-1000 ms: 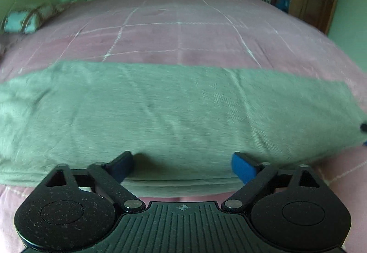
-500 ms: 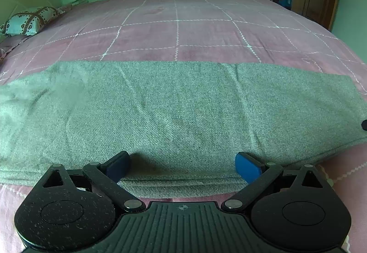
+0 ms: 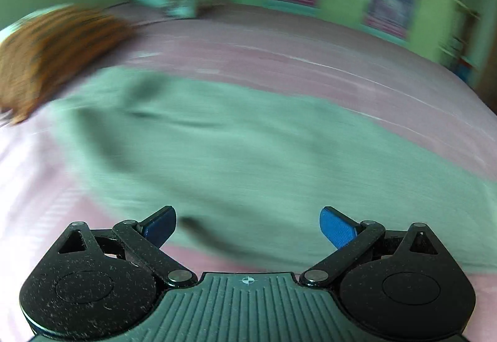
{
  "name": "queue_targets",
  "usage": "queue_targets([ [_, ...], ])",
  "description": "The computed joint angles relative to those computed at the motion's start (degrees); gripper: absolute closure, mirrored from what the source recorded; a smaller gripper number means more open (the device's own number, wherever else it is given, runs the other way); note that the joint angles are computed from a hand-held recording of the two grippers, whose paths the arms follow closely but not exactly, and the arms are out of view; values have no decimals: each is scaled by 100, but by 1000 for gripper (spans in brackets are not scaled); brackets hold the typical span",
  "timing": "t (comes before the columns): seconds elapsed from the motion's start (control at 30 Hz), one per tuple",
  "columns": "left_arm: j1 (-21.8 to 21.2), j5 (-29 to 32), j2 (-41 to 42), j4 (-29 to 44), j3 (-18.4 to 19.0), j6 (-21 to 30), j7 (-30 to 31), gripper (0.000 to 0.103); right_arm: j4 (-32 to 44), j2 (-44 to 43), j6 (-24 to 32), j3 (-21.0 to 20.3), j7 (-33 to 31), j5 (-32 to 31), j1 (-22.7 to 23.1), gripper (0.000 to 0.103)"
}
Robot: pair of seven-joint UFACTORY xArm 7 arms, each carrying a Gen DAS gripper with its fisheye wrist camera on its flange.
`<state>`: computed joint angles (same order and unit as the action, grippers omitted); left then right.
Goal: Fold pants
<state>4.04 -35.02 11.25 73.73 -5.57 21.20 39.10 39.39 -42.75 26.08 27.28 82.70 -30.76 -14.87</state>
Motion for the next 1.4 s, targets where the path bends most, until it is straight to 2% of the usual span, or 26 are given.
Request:
queue_targets([
  [0.03,157,-102,128,194,73,140,46,4,380,450,-91,372,121,-156,-232,100],
  [0.13,567,-314,384,526,149,314,282,4,1626,2144,188,950,1125,-1619,-125,100],
  [0.17,688,-403,441,579,137,357,401,4,1996,2714,242,1122,1495,-2151,-40,93],
  [0.2,753,-395,519,654,164,383,388,4,2368,3314,155,1330,1625,-2561,-21,81],
  [0.23,834,-424,587,718,164,451,391,4,2680,3913,13,1778,1516,-2784,-219,75],
  [0.27,905,-454,690,824,152,512,398,4,2953,4505,8,2084,1166,-2779,-218,83],
  [0.3,966,-491,720,828,130,496,440,4,3124,4857,229,2617,1057,-2936,-455,87],
  [0.33,981,-473,790,885,116,496,422,4,3183,4970,489,3085,1187,-3230,-700,87],
  [0.37,1022,-490,820,893,88,519,435,4,3111,4842,647,3316,1557,-3397,-853,88],
  [0.4,1043,-506,848,895,62,521,435,4,2942,4551,565,3307,1849,-3325,-926,89],
  [0.43,1083,-531,866,904,37,548,465,4,2823,4326,488,3058,1902,-3158,-772,89],
  [0.53,1126,-637,930,980,-51,569,514,4,2562,3840,555,2611,1692,-2726,-591,89],
  [0.57,1136,-661,989,1079,-67,654,472,4,2584,3892,645,2696,1528,-2548,-715,91],
  [0.6,1119,-632,1015,1157,-53,718,376,4,2686,4126,871,2614,1130,-2130,-600,92],
  [0.67,1162,-674,1171,1435,-103,868,370,4,2631,4210,748,2231,525,-1462,-336,92],
  [0.7,1191,-694,1261,1585,-129,972,372,4,2621,4092,664,2126,382,-1264,-289,85],
  [0.77,1320,-785,1672,2215,-195,1532,204,4,2458,3774,352,1926,490,-1293,-198,78],
  [0.87,1510,-781,2633,3594,-282,2672,-438,5,2269,3439,343,1679,572,-1325,12,78],
  [0.93,1618,-839,3091,4162,-451,2871,-441,5,2020,3205,175,1442,691,-1194,169,78],
  [1.07,1699,-999,4009,5369,-706,3086,-717,6,1912,3154,305,1289,1087,-1432,400,78],
  [1.1,1691,-891,4179,5623,-756,3103,-896,42,1938,3216,329,1260,1114,-1512,464,78],
  [1.13,1543,-544,4403,6067,-574,3264,-1179,74,2072,3389,400,1270,1110,-1660,518,78],
  [1.17,1557,-436,4697,6554,-632,3577,-1423,81,2215,3559,470,1259,1015,-1739,602,78],
  [1.2,1609,-407,4849,6800,-747,3724,-1585,82,2397,3762,575,1267,941,-1869,688,78],
  [1.33,1699,-348,4469,6196,-923,3404,-1019,82,3304,4701,1176,1260,932,-2802,1171,79],
  [1.4,1652,-259,4605,6424,-891,3529,-1183,82,4027,5442,2095,1282,173,-2814,1584,79],
])
